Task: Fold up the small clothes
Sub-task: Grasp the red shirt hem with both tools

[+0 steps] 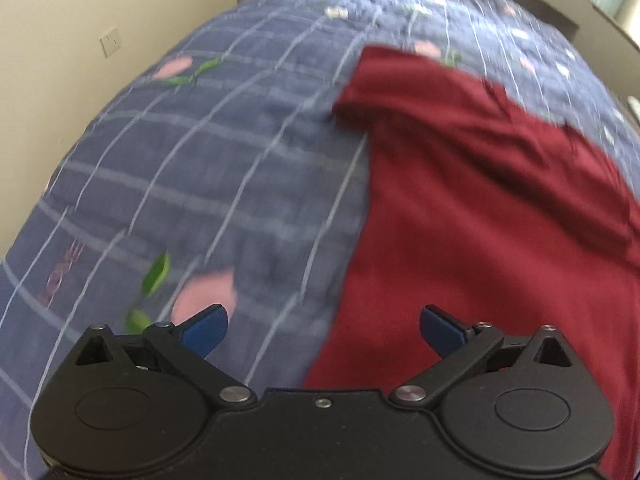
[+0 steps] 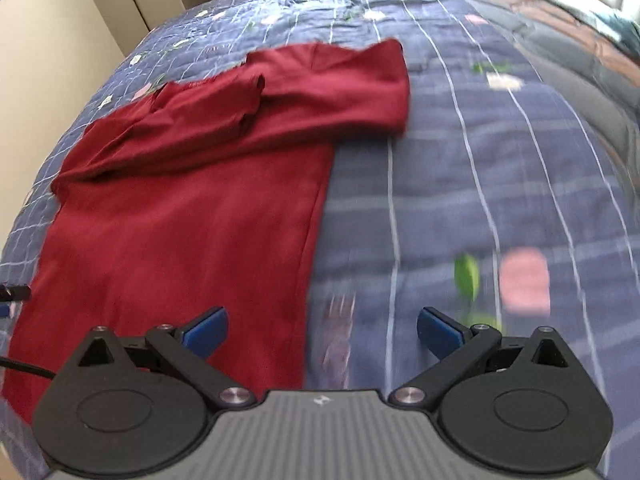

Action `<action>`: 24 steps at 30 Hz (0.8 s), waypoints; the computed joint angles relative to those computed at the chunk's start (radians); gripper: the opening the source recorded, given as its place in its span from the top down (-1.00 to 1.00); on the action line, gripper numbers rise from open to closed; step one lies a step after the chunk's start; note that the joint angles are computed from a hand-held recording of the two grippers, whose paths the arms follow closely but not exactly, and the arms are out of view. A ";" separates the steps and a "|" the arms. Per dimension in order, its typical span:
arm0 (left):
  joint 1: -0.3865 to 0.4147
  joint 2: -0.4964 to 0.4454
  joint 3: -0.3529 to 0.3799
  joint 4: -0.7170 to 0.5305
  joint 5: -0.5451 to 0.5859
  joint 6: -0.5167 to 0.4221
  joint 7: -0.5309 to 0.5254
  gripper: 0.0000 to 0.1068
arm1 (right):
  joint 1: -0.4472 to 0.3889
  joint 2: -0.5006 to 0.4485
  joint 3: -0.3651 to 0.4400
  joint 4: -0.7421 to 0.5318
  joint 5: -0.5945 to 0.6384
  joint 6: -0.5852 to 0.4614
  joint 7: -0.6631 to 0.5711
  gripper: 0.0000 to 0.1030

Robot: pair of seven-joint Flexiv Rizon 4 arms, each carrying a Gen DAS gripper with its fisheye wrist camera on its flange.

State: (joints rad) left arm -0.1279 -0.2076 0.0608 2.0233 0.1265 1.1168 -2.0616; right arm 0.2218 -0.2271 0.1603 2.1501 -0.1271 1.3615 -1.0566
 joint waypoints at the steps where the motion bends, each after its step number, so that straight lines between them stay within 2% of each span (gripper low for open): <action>1: 0.002 0.015 -0.004 0.022 -0.011 -0.002 0.016 -0.91 | -0.001 0.016 0.011 0.016 0.017 -0.005 0.006 -1.00; 7: 0.020 0.111 -0.035 0.177 -0.121 0.025 0.175 -0.91 | 0.031 0.112 0.055 0.124 0.104 0.022 0.110 -1.00; 9: 0.020 0.131 -0.040 0.209 -0.131 0.034 0.224 -0.91 | 0.054 0.138 0.054 0.169 0.087 0.041 0.177 -1.00; 10: 0.018 0.140 -0.038 0.217 -0.107 0.034 0.234 -0.91 | 0.067 0.149 0.045 0.197 0.049 0.057 0.223 -0.99; 12: 0.015 0.153 -0.039 0.240 -0.085 0.062 0.256 -0.91 | 0.091 0.176 0.004 0.272 -0.132 0.102 0.385 -0.99; 14: 0.015 0.163 -0.040 0.256 -0.079 0.069 0.262 -0.88 | 0.085 0.199 -0.002 0.313 -0.234 0.118 0.474 -0.94; 17: 0.014 0.186 -0.044 0.251 -0.065 0.025 0.235 -0.69 | 0.069 0.232 0.020 0.341 -0.268 0.112 0.511 -0.62; 18: 0.014 0.195 -0.047 0.246 -0.061 0.001 0.226 -0.64 | 0.065 0.242 0.028 0.346 -0.263 0.106 0.512 -0.44; 21: 0.011 0.212 -0.056 0.250 -0.132 -0.033 0.265 -0.25 | 0.075 0.258 0.051 0.349 -0.137 0.125 0.444 -0.02; 22: 0.008 0.214 -0.058 0.256 -0.167 -0.029 0.297 0.01 | 0.074 0.258 0.054 0.351 -0.131 0.132 0.443 0.14; 23: 0.005 0.216 -0.061 0.262 -0.195 -0.024 0.327 0.16 | 0.074 0.258 0.057 0.353 -0.128 0.138 0.434 0.24; 24: 0.005 0.215 -0.064 0.255 -0.184 -0.031 0.328 0.21 | 0.078 0.260 0.060 0.351 -0.107 0.140 0.413 0.45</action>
State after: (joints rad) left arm -0.1230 0.0079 -0.0029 2.2783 -0.0580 1.0858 -1.7334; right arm 0.3000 0.0325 0.2198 2.5016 -0.2337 1.5019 -0.6437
